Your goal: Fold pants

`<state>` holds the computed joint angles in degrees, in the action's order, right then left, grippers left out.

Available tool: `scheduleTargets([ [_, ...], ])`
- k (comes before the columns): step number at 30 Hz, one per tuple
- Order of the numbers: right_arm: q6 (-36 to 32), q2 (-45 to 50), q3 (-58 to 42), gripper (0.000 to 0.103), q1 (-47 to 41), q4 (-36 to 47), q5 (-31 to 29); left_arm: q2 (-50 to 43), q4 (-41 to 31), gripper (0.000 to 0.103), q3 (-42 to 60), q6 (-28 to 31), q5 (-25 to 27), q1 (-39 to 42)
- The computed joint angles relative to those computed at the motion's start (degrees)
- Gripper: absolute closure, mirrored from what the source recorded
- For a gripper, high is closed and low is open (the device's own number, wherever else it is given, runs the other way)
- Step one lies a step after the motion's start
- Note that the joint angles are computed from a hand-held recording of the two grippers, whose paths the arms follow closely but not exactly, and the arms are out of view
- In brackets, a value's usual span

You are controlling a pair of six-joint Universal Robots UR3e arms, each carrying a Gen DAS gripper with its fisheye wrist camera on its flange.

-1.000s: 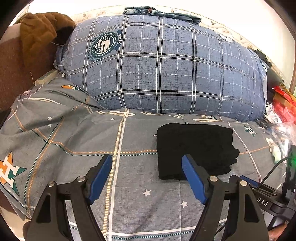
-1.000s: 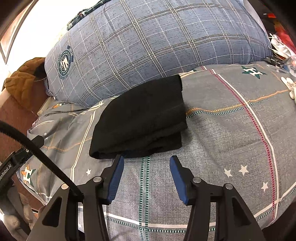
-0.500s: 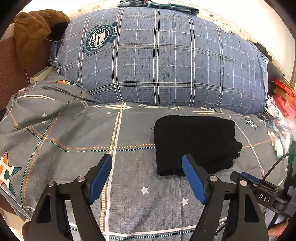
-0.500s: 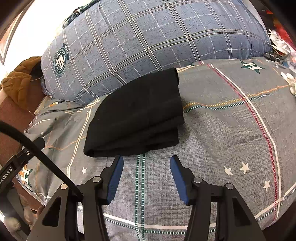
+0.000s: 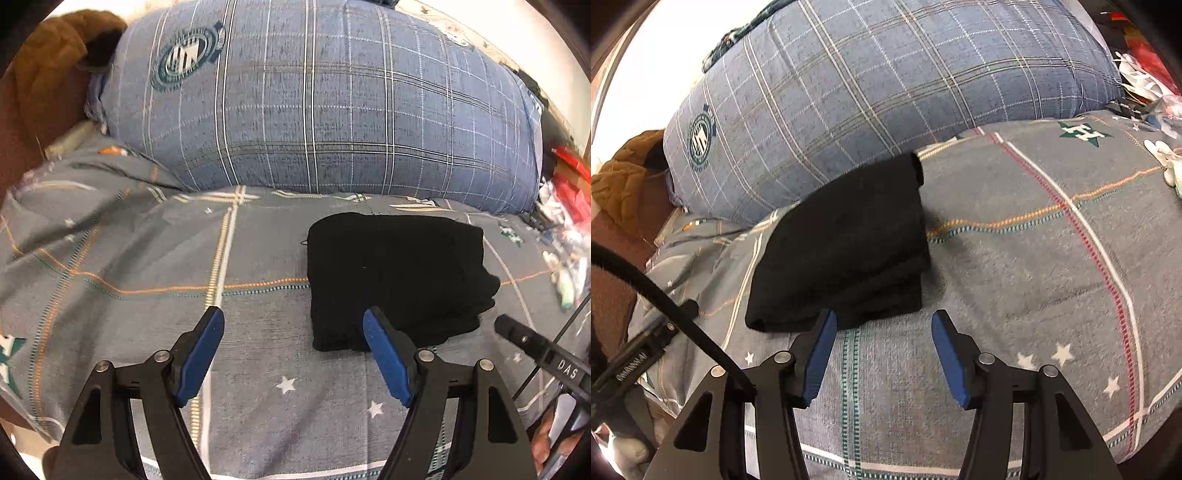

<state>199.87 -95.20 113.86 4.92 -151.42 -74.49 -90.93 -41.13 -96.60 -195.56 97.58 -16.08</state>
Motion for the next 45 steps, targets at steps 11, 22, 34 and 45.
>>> scheduleTargets([
  [11,-1.83,6.81,-12.07,0.032,-4.71,4.1,1.46,-8.78,-2.94,0.026,6.73,0.46,-24.32,14.82],
  [22,0.03,18.58,-19.52,0.023,-4.58,5.07,6.19,-22.09,-5.13,0.026,17.15,1.94,-30.27,14.69],
  [34,1.17,23.71,-21.11,0.022,-2.6,2.74,6.41,-25.49,-2.4,0.024,17.42,1.25,-36.12,16.36],
  [45,-1.4,29.68,-30.91,0.028,3.93,6.7,0.28,-27.3,2.64,0.027,17.31,-1.31,-39.06,14.31],
])
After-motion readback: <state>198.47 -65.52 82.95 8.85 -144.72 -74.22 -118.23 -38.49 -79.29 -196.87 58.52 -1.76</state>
